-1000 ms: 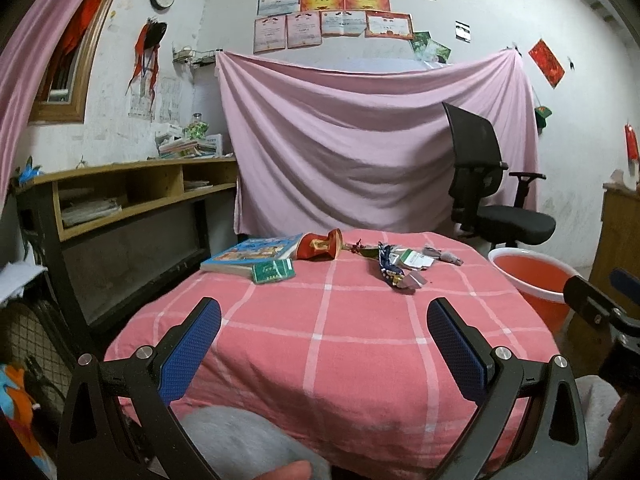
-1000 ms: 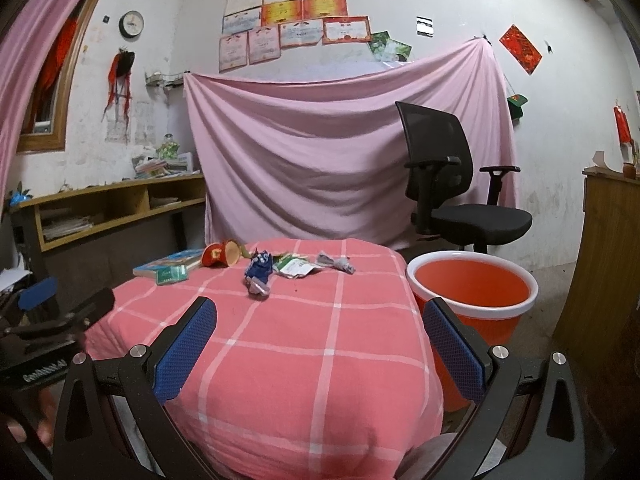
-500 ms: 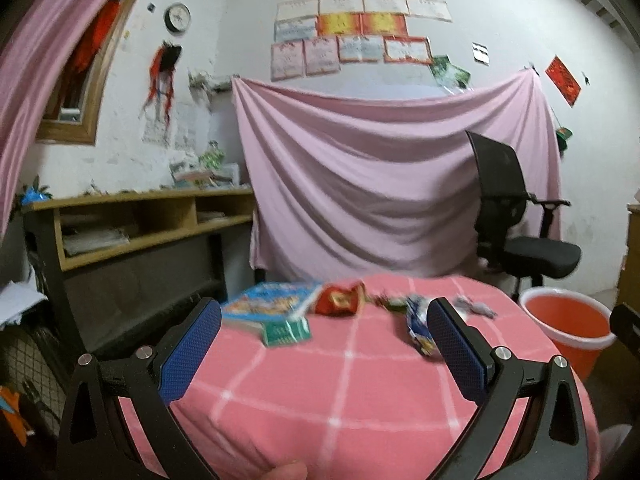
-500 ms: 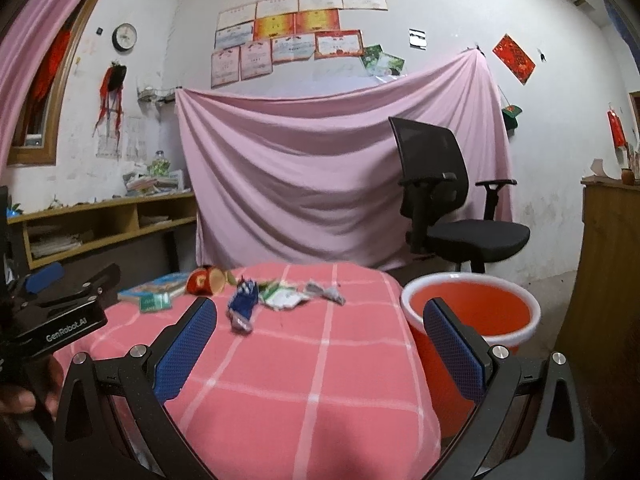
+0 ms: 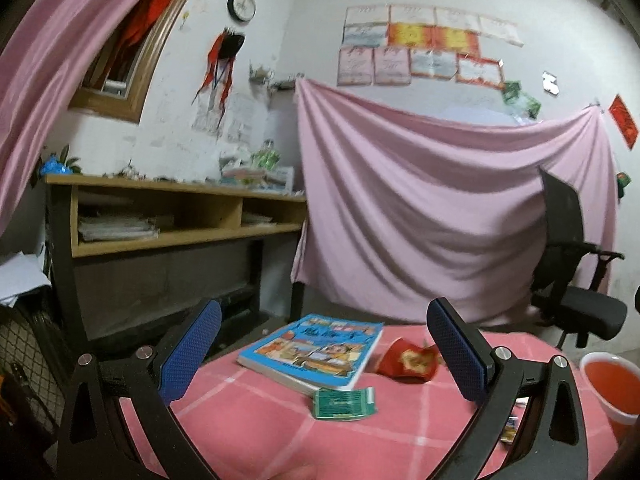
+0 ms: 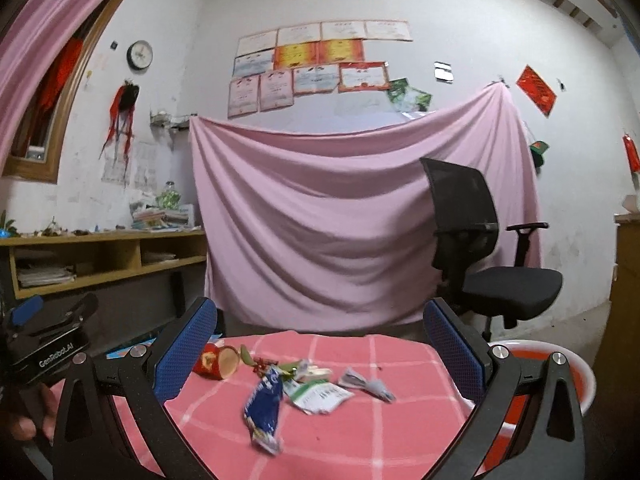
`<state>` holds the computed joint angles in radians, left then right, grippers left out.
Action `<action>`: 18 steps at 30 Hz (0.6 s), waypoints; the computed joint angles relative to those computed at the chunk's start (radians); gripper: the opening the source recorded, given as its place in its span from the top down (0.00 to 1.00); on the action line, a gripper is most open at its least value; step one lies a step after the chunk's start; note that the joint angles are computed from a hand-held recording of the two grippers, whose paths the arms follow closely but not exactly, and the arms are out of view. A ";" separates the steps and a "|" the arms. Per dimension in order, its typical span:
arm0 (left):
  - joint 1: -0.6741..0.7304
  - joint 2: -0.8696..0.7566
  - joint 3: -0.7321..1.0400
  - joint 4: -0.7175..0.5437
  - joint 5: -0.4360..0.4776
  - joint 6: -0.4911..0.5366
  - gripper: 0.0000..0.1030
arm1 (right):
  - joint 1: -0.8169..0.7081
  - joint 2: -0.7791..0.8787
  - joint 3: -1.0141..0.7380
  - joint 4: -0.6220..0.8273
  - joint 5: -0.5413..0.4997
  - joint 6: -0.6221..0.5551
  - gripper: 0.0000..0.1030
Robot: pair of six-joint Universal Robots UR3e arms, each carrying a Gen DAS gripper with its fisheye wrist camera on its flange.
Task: Collect trash
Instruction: 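Grasp the green card packet with the left tool while the right tool grasps the blue wrapper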
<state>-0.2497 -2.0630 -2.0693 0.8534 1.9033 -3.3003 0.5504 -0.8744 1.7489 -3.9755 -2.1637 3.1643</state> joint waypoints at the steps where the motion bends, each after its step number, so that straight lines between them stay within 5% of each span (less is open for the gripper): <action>1: 0.008 -0.023 0.035 -0.037 0.018 0.003 0.02 | -0.012 0.013 -0.024 0.027 0.025 0.001 0.00; 6: 0.020 -0.113 0.121 -0.121 0.036 0.031 0.02 | -0.044 0.072 -0.152 0.205 0.065 0.020 0.00; 18: 0.122 -0.130 0.256 -0.575 -0.229 0.008 0.02 | -0.107 0.050 -0.234 0.622 0.207 0.092 0.00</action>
<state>-0.1276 -2.1929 -1.8130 0.2786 1.6740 -3.2921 0.4437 -0.8248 1.5153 -3.3539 -1.9568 3.2565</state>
